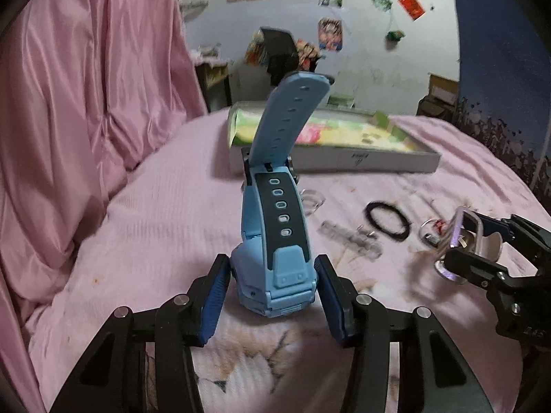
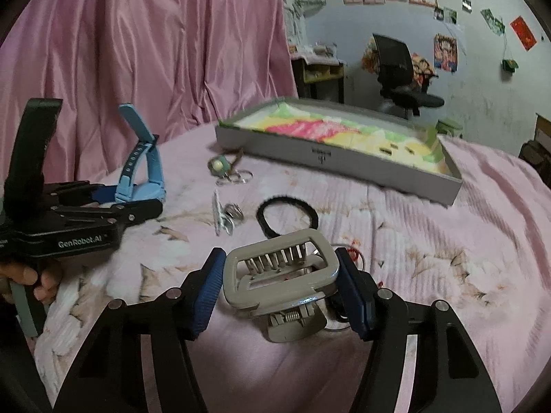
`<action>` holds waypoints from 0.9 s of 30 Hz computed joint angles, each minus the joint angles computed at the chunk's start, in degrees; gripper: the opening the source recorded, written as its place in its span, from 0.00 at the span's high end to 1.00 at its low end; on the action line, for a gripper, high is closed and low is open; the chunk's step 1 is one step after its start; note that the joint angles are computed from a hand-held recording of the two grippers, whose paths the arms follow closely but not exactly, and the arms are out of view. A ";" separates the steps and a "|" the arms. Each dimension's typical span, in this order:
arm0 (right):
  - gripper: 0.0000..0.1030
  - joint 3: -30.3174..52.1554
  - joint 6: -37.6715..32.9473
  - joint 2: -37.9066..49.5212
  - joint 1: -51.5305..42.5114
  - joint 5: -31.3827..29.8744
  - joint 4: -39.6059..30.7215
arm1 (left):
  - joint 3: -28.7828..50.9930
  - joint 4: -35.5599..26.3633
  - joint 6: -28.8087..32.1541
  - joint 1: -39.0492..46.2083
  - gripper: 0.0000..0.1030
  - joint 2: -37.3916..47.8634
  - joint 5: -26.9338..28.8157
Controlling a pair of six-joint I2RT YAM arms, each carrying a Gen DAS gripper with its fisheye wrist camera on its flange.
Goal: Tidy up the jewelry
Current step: 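Carry both items into the white tray and open both tools to release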
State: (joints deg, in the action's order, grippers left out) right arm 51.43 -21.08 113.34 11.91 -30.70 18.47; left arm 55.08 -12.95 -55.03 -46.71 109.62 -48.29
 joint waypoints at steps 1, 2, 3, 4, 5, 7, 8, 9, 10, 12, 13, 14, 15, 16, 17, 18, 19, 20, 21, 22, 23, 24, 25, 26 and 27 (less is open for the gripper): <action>0.43 -0.89 0.09 -0.63 -0.27 -0.69 1.18 | 0.19 0.26 0.46 -0.71 0.53 -0.14 -1.20; 0.43 -1.48 0.23 -1.05 -0.50 -1.25 2.10 | 0.18 0.83 0.95 -1.23 0.53 -0.26 -2.13; 0.43 -2.36 0.52 -1.60 -0.81 -1.97 3.50 | 0.14 1.52 1.58 -1.72 0.53 -0.64 -3.10; 0.43 -2.92 0.87 -2.02 -1.06 -2.65 4.52 | -0.03 2.30 2.29 -1.69 0.53 -1.02 -3.43; 0.43 -3.75 1.58 -2.67 -1.37 -3.47 6.13 | -0.51 4.09 3.43 -1.70 0.53 -1.69 -3.95; 0.43 -4.67 3.10 -3.52 -1.75 -4.49 9.16 | -0.88 6.90 5.55 -1.08 0.53 -2.45 -4.53; 0.43 -4.80 4.13 -3.91 -1.91 -4.77 10.65 | -1.04 8.89 7.29 -0.23 0.53 -2.90 -4.20; 0.43 -4.49 5.05 -4.04 -2.07 -5.06 11.47 | -1.11 11.21 9.46 1.00 0.53 -3.20 -3.35; 0.43 -3.75 5.78 -3.94 -2.18 -5.18 11.71 | -0.72 12.74 11.24 2.33 0.53 -3.07 -2.51; 0.43 -1.22 6.93 -3.09 -1.89 -4.51 10.96 | 0.53 15.50 14.81 5.29 0.53 -2.71 -0.31; 0.43 0.35 7.69 -2.42 -1.75 -4.25 10.44 | 1.03 17.16 16.72 6.99 0.53 -2.56 1.34; 0.43 3.03 8.71 -1.18 -1.51 -3.91 9.38 | 1.84 18.23 18.39 8.74 0.53 -2.26 3.14; 0.43 6.17 9.71 0.29 -1.18 -3.27 8.24 | 2.52 18.96 19.63 10.18 0.53 -1.87 4.52; 0.43 8.60 10.64 1.53 -0.75 -2.63 7.55 | 3.69 19.56 21.11 12.06 0.53 -1.17 6.29; 0.43 11.92 11.63 3.23 -0.42 -2.12 6.23 | 5.05 19.78 22.44 13.73 0.53 -0.28 7.86; 0.43 16.08 12.62 5.30 0.03 -1.30 4.15 | 6.44 19.60 23.42 15.04 0.53 0.65 9.05; 0.43 19.87 13.40 7.27 0.62 -0.39 2.05 | 8.19 18.92 24.26 16.47 0.53 1.78 10.37; 0.43 23.92 14.05 9.46 1.00 0.48 -0.22 | 10.22 18.33 25.13 18.36 0.53 3.21 12.28; 0.43 28.05 14.59 11.85 1.39 1.33 -2.49 | 11.25 17.97 25.40 19.15 0.53 3.94 13.21; 0.43 31.73 14.98 14.13 1.78 2.13 -4.51 | 12.87 17.38 25.89 20.43 0.53 5.06 14.71; 0.43 35.29 15.47 16.33 2.07 2.70 -6.41 | 14.72 16.59 26.18 21.76 0.53 6.44 16.30; 0.43 38.03 16.02 18.17 2.23 3.03 -7.66 | 16.21 15.68 26.04 22.49 0.53 7.56 17.31; 0.43 41.30 16.89 20.41 2.30 3.27 -8.97 | 17.87 14.59 25.99 23.54 0.53 8.80 18.73; 0.43 44.63 17.74 22.68 2.42 3.25 -10.52 | 19.89 13.02 25.78 24.53 0.53 10.26 20.20; 0.43 47.28 18.25 24.55 2.63 3.35 -11.85 | 21.97 11.25 25.58 25.36 0.53 11.75 21.41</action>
State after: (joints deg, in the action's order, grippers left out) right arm 98.72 -2.84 137.89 14.54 -27.34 6.62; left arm 77.05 -1.70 -29.45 -21.36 121.37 -26.88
